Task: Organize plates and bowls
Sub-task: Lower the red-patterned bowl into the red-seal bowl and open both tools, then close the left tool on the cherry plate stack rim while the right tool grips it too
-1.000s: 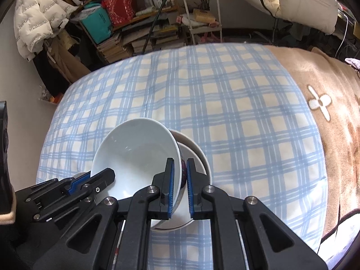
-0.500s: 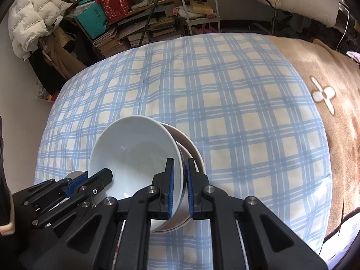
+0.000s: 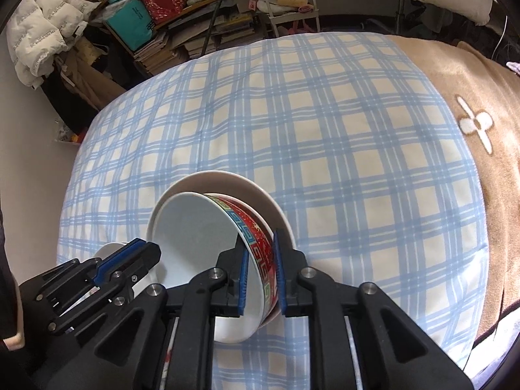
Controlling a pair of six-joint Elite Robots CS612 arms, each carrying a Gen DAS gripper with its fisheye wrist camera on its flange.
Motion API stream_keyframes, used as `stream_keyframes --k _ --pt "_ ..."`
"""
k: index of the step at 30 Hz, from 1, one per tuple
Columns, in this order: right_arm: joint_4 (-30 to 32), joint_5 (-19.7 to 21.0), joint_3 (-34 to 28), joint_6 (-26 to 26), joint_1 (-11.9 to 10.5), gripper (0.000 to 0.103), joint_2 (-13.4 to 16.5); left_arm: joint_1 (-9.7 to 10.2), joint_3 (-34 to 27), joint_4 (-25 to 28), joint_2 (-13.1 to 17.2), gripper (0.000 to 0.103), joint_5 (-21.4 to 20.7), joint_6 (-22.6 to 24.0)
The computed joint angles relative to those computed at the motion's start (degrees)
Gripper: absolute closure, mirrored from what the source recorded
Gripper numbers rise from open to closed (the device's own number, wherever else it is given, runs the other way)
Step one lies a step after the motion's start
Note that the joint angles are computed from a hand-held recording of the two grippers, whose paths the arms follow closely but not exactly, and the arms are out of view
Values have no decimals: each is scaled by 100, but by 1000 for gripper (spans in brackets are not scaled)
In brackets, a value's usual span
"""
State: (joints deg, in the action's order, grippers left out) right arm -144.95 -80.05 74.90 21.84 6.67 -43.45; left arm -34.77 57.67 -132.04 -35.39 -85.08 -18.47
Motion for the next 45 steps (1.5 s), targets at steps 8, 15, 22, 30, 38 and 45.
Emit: stream_keyframes --k 8,15,22,30,38,45 --pt "-404 148 217 38 -52 85 -133 27 199 -233 -135 93 239 -32" --pt "-428 160 339 16 -110 81 -213 60 240 -167 -161 88 274 -64" --pt "-533 2 472 212 -178 52 -276 78 179 68 -108 84 394 -160" --pt "-141 -132 357 -37 -176 37 -221 117 175 83 -98 74 273 -225" --pt "-185 -201 413 28 -207 23 -241 124 160 37 -78 52 304 -205" --pt "43 -341 355 53 -211 19 -205 124 133 39 -53 40 404 -267"
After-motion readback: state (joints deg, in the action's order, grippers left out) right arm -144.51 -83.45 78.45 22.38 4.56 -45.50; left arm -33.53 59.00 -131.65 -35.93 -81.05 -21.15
